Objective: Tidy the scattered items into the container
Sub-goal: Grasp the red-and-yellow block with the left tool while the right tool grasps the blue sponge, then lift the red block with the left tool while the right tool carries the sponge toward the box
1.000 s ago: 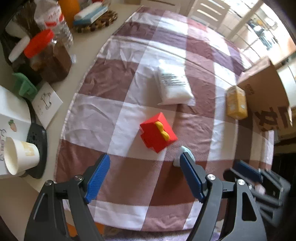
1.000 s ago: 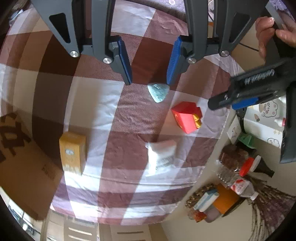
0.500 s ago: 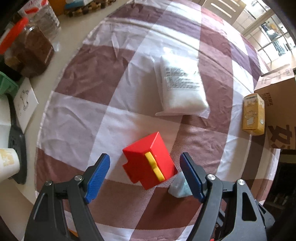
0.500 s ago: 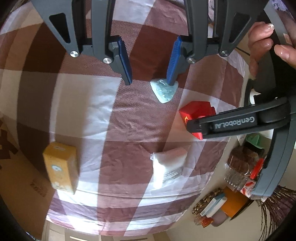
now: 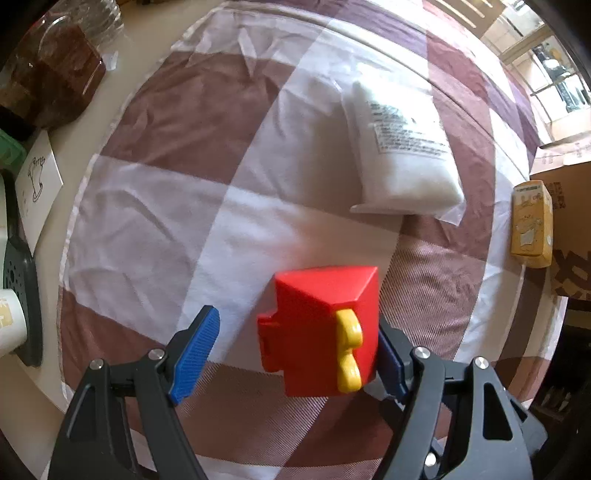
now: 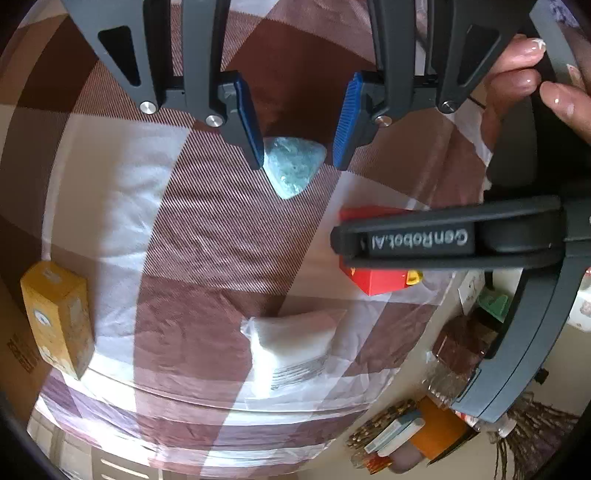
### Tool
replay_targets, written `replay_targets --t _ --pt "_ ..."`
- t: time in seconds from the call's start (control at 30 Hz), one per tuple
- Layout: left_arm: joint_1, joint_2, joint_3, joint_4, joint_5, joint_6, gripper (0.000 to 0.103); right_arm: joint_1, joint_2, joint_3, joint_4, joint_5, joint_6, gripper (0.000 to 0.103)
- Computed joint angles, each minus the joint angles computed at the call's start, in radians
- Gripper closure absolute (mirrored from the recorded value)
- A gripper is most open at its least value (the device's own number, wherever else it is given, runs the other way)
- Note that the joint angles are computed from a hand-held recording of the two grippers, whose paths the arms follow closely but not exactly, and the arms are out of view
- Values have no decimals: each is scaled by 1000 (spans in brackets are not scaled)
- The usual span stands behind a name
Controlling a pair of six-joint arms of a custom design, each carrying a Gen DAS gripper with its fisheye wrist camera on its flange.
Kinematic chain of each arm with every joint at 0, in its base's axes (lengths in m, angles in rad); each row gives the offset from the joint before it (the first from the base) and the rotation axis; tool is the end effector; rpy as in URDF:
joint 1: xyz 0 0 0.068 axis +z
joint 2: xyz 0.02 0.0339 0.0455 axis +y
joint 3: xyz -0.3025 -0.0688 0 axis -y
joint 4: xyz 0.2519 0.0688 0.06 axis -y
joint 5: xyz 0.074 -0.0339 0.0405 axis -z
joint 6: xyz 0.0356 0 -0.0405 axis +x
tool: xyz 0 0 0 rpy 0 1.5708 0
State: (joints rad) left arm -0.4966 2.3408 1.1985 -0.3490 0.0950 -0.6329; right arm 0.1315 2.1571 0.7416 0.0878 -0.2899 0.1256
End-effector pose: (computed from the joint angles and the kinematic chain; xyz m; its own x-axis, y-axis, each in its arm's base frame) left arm 0.3488 -0.1928 0.0174 -0.9911 -0.1326 -0.0081 -0.1306 0.9837 -0.1232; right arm 0.3076 0.0510 0.0210 -0.9789 -0.0084 -0.2041 -0.0718 0.9495 0.3054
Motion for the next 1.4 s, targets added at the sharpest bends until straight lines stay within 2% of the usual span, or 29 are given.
replay_targets --t 0.27,0.47,0.7,0.97,1.33,1.4 --pt "-2 -8 -19 18 -7 26 27 20 34 -1 54 36 -19 63" --pt "3 -23 -45 33 -14 37 39 16 36 -31 113 37 -13 62" --pt "-2 -37 -66 39 -39 58 57 26 25 -45 122 72 -5 64" --pt "-5 -58 -92 50 -23 61 58 -22 -27 -71 100 54 18 64" --pt "-51 -129 -108 25 -57 82 58 -60 -135 -84 47 35 53 64" --pt "-34 -141 -99 10 -63 111 58 -67 -158 -87 37 30 61 64"
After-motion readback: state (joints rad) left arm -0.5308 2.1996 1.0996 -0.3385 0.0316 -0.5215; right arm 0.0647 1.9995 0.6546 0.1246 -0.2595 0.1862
